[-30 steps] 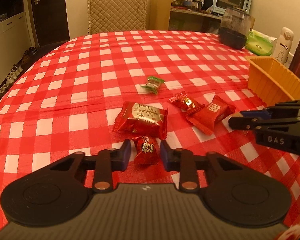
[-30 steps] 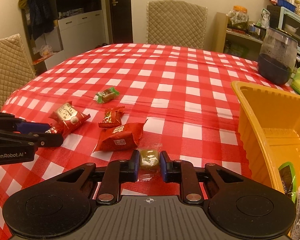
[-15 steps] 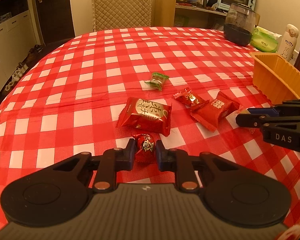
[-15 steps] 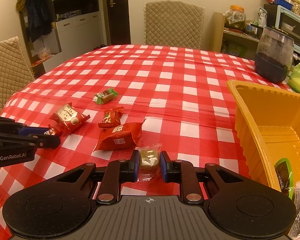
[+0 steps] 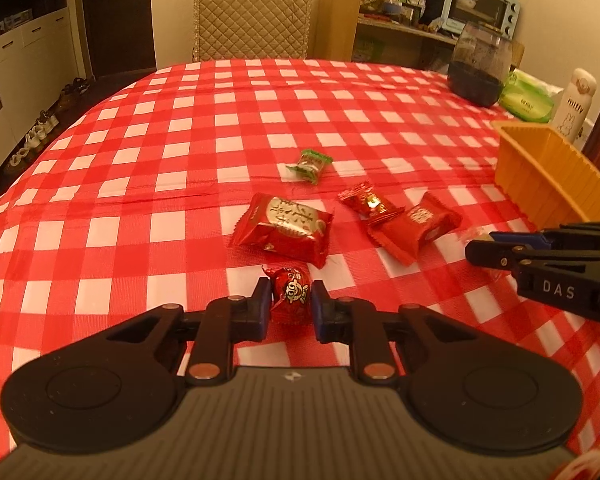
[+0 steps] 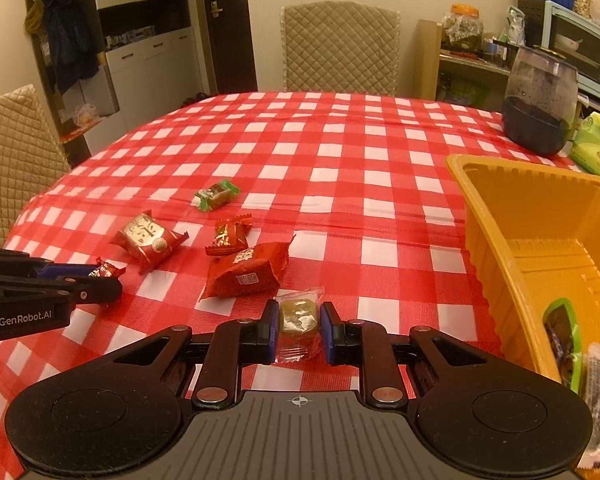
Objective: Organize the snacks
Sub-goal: 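Carry both candies over the orange tray and open both grippers to drop them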
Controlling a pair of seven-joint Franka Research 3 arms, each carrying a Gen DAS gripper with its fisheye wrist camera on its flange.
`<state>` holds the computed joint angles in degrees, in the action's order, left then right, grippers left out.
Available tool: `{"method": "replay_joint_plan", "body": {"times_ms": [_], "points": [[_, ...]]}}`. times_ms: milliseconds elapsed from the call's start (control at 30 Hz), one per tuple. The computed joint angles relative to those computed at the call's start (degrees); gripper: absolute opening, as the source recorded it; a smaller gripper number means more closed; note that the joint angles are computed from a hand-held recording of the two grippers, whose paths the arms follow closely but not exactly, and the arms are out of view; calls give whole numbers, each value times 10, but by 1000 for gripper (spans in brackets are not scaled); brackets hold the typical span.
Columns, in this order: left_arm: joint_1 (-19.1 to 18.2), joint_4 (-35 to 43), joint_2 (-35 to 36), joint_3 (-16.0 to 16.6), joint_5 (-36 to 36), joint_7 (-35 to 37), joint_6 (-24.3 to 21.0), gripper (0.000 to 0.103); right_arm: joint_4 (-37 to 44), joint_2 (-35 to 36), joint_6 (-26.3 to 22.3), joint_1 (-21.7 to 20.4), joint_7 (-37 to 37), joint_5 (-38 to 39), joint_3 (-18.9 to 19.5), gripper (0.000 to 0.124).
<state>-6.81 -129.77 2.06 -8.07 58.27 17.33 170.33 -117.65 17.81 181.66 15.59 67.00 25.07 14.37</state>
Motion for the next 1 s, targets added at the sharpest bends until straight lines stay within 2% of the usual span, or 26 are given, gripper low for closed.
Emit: {"method": "replay_joint_plan", "body": {"times_ms": [167,233,333,533,633,733,1000], "points": [[-4,-13,-27,-11,25,-31,0,19,-33,-36,7,-20,-10,27,22,22],[-4,-18,-39,-18,39,-49,3,19,-50,-53,13,-38,-20,52,43,22],[-3,-27,-58,-31,55,-75,4,19,-76,-81,14,-89,-72,130,102,22],[-5,-52,-98,-56,49,-90,8,19,-118,-144,9,-120,-213,321,147,22],[-8,-64,-117,-72,38,-84,0,19,-137,-180,0,-105,-281,416,136,22],[-9,-78,-136,-86,26,-86,0,19,-160,-215,-4,-80,-320,478,113,22],[-12,-99,-170,-125,3,-123,-14,19,-229,-295,16,-10,-350,551,51,22]]}}
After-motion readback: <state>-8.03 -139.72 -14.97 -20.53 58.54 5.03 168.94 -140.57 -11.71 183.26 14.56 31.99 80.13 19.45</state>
